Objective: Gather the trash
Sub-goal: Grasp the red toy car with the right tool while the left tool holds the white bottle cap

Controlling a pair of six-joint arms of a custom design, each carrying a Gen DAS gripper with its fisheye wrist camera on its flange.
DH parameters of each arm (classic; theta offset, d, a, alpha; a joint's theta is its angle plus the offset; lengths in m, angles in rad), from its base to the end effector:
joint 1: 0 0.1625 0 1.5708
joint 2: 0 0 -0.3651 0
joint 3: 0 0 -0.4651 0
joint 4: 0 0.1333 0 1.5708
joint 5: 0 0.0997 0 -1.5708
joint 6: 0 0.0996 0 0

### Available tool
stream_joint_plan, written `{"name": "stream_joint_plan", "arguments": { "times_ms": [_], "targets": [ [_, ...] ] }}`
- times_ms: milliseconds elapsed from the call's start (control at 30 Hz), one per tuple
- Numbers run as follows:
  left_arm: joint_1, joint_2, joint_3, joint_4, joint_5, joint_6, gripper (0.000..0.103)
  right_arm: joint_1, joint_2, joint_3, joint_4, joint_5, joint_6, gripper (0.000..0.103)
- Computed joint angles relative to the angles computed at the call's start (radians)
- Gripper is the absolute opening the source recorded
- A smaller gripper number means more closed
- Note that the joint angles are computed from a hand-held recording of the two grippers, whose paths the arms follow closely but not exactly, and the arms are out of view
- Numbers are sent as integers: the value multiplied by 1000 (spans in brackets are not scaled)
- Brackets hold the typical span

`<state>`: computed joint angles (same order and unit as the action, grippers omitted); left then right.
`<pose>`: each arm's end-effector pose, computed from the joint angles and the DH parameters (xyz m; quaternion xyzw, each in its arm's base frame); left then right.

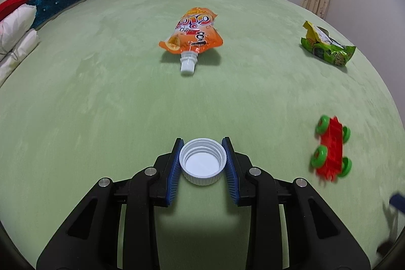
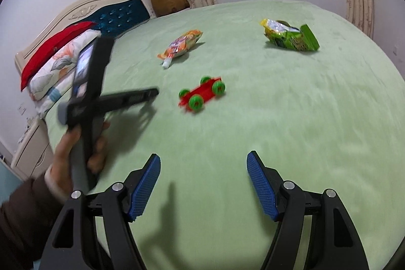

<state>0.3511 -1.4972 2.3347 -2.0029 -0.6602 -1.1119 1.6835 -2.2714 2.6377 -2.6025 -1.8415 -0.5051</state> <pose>-0.3080 -0.3386 0.0856 0.1358 0.8737 -0.3246 0.3359 0.1438 -0.3224 0.2611 0.2427 -0.9056 0.2925 0.1882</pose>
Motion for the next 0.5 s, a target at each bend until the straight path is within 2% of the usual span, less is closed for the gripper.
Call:
{"name": "stream_joint_plan", "arguments": {
  "times_ms": [267, 500],
  "targets": [
    [-52, -72, 53, 68, -2, -93, 31, 87, 333, -131, -193, -92, 136, 70],
    [-52, -122, 93, 19, -9, -90, 31, 136, 614, -245, -328, -251, 230, 70]
  ]
}}
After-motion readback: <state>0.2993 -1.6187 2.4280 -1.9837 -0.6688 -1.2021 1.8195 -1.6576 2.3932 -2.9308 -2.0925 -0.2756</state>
